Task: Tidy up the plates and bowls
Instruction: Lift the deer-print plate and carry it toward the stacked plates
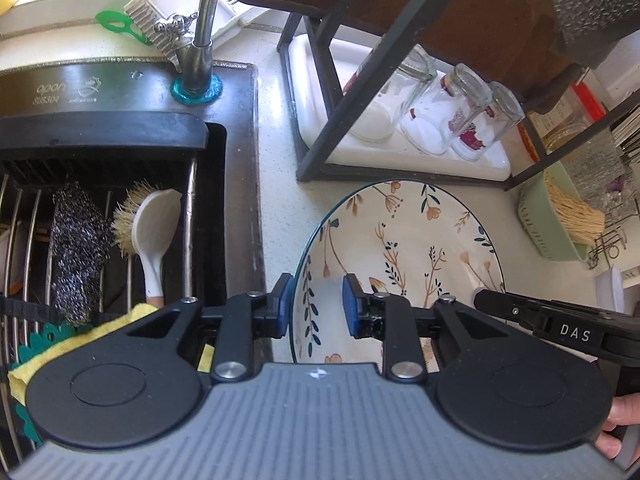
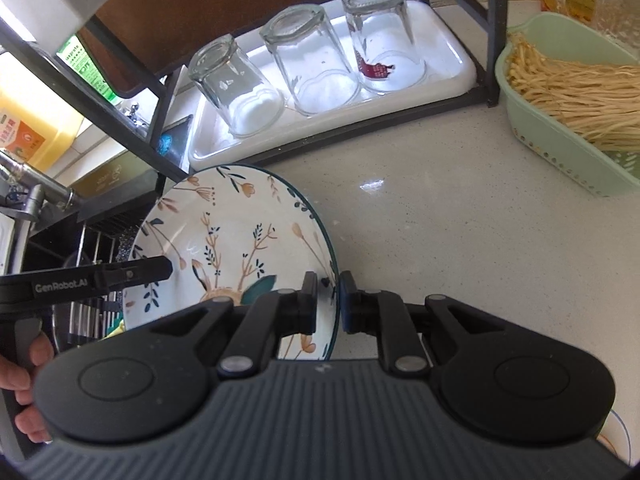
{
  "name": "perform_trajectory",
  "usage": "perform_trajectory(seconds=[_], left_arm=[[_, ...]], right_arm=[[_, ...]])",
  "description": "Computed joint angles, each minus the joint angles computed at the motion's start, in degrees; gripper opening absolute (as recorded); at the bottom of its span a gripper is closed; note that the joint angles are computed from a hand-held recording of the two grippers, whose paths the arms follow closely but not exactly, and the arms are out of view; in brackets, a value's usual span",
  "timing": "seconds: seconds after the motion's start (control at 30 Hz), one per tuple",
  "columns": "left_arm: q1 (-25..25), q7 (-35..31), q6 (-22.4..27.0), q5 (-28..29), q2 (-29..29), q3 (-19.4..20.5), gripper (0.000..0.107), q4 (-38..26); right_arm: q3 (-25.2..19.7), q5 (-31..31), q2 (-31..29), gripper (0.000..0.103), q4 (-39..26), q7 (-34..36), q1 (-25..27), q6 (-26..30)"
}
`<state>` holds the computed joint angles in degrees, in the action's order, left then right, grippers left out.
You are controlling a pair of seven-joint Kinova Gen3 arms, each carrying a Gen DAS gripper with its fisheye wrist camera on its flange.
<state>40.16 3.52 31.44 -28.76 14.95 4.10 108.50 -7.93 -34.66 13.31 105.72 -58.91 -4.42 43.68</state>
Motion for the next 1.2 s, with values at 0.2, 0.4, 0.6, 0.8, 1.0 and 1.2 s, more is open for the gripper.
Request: perform_trajectory(seconds=[0.2,0.4,0.6,0.8,1.0,1.2], left_arm=[[1.65,6.28,-3.05,-1.53,-2.64,-0.56,0.03,1.86],[3.94,10.45,-0.36,-4.61,-3.44,1.69,0.03,-0.01],[6.4,15.51,4.15,-6.93,-4.43,4.47,0.03,-2.07],[8.68,19.23,9.31,-10.26,-4.07,6.86,0.03,-5.35],[11.06,21.7,12.78,-11.39,-1.14,7.5,0.03,-9.75],[12.98,18.38,14.2,-8.66,2.41,6.68,0.03,-14.28]], right_arm=[[1.07,-2.26,-1.7,0.014,0.15,1.56,2.38,3.63],[3.38,-4.7,-4.94,0.014,2.55,3.78,4.83,6.82],[6.76,-7.73,-9.18,0.014,5.4,7.16,7.11,11.4],[9.83,-9.73,-11.49,0.014,5.83,12.39,9.24,15.06],[12.39,-11.18,-12.83,0.014,7.48,16.75,11.31,15.56],[14.61,-11.66,-12.34,0.014,7.89,20.62,14.49,18.48]])
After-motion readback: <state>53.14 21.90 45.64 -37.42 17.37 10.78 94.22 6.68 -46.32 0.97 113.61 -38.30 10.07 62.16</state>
